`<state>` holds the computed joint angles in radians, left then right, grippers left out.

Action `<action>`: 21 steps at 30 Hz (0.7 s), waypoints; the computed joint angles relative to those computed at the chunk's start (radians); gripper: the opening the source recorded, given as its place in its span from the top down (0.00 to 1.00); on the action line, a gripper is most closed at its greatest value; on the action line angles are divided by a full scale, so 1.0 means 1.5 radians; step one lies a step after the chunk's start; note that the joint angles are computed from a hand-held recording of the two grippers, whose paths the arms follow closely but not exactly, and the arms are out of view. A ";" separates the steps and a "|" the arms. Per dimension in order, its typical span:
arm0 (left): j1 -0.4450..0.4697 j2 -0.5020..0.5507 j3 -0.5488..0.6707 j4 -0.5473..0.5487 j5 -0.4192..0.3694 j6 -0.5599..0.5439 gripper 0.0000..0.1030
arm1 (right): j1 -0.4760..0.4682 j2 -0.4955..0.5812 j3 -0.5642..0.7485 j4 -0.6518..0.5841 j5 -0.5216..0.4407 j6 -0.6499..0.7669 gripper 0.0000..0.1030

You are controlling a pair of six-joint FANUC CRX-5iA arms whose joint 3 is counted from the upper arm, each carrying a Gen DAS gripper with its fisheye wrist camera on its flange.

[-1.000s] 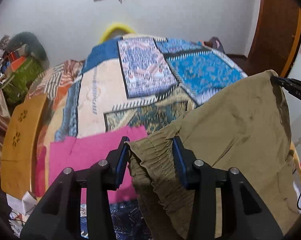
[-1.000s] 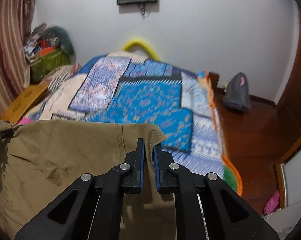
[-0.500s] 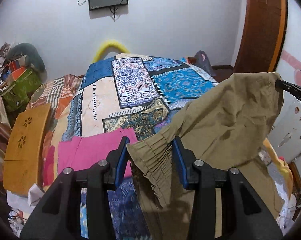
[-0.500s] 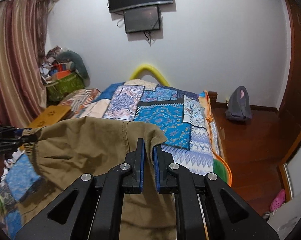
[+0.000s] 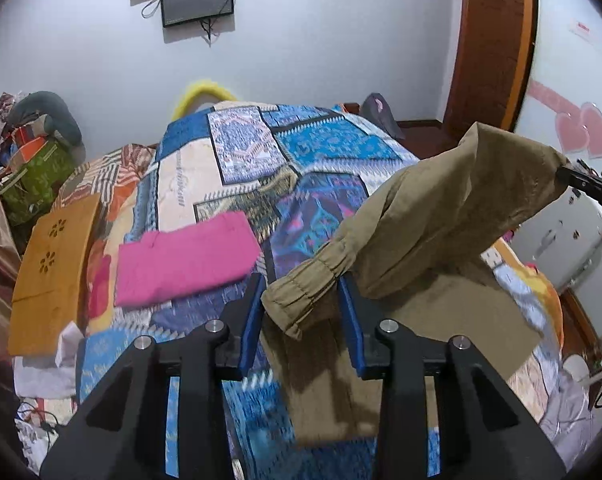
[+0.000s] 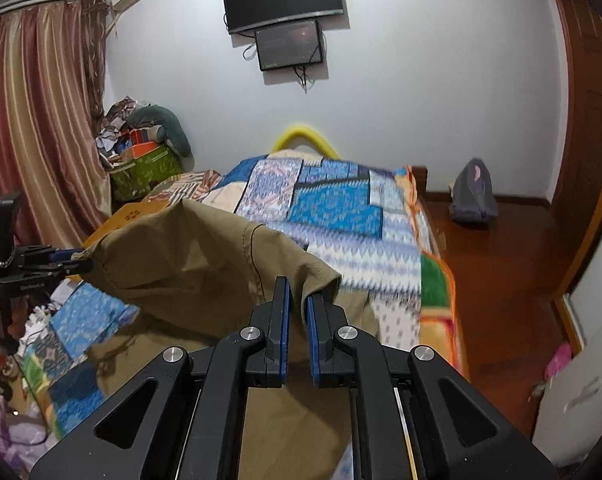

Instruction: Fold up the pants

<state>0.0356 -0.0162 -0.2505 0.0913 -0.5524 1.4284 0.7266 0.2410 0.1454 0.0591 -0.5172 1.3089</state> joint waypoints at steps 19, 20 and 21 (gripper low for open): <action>-0.007 -0.070 -0.141 0.003 -0.006 0.013 0.80 | 0.036 -0.113 -0.231 0.071 0.030 -0.135 0.93; -0.009 -0.067 -0.142 0.001 -0.010 0.017 0.80 | 0.038 -0.114 -0.241 0.077 0.029 -0.148 0.93; -0.011 -0.066 -0.144 -0.006 -0.013 0.025 0.80 | 0.041 -0.115 -0.252 0.089 0.030 -0.165 0.93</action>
<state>0.0194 -0.1148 -0.4670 0.0827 -0.5721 1.4656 0.7884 0.0692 -0.2331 0.1930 -0.4729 1.0613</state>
